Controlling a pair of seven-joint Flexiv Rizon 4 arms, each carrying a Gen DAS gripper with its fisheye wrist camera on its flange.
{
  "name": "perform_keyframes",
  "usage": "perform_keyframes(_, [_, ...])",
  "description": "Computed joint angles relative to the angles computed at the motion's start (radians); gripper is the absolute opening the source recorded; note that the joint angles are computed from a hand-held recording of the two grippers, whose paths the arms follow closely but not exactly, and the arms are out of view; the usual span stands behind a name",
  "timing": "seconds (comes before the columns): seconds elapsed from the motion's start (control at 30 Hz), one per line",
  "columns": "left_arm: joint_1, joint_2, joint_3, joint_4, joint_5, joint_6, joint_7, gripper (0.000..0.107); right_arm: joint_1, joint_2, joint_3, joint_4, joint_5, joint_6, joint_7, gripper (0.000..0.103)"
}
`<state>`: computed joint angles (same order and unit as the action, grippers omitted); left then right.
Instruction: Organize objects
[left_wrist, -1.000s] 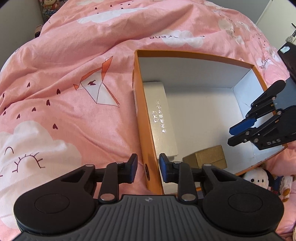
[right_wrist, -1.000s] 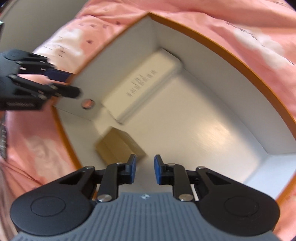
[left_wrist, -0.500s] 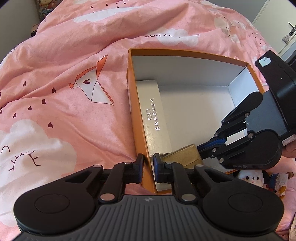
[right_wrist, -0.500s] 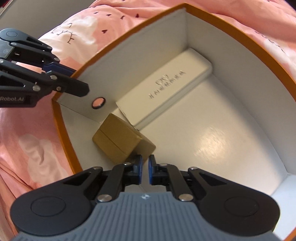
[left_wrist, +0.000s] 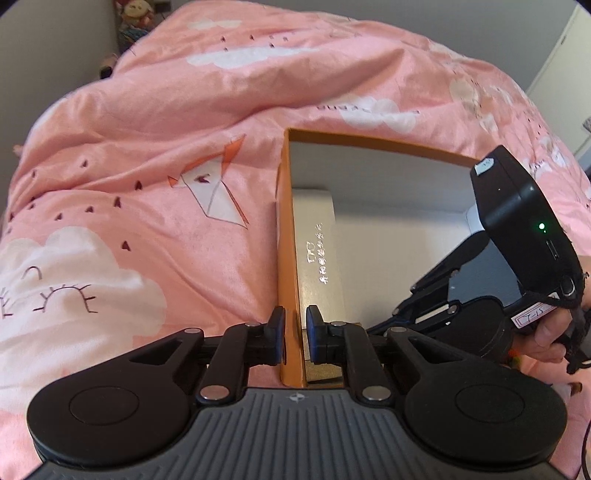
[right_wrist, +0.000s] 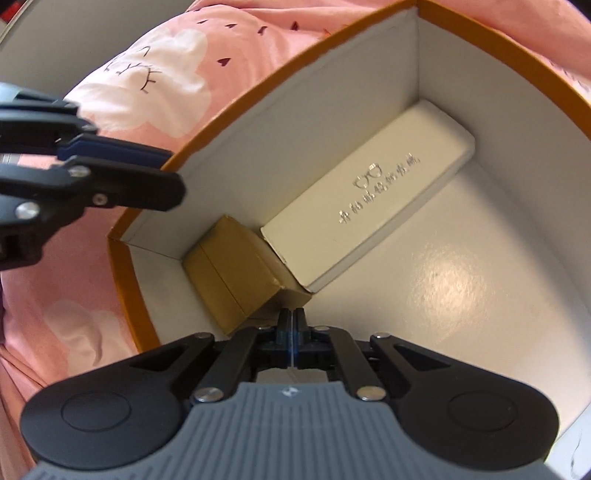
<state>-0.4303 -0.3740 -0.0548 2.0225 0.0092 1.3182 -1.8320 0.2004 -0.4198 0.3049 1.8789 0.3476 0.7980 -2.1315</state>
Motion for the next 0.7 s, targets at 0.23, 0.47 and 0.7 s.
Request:
perform_keyframes(0.23, [-0.224,0.058,0.218,-0.055,0.361,-0.001,-0.392,0.016,-0.012,0.148,0.002,0.153,0.047,0.175,0.002,0.005])
perform_keyframes(0.47, [-0.320,0.114,0.252,-0.084,0.679,0.008,-0.643,0.030,0.009,0.328,0.030,0.357,0.236,0.501,-0.028,0.010])
perform_keyframes(0.7, [-0.183,0.127,0.091,0.032,0.636,0.182,-0.530,0.034,0.078,0.491,0.029,0.576,0.146,0.697,0.232,0.026])
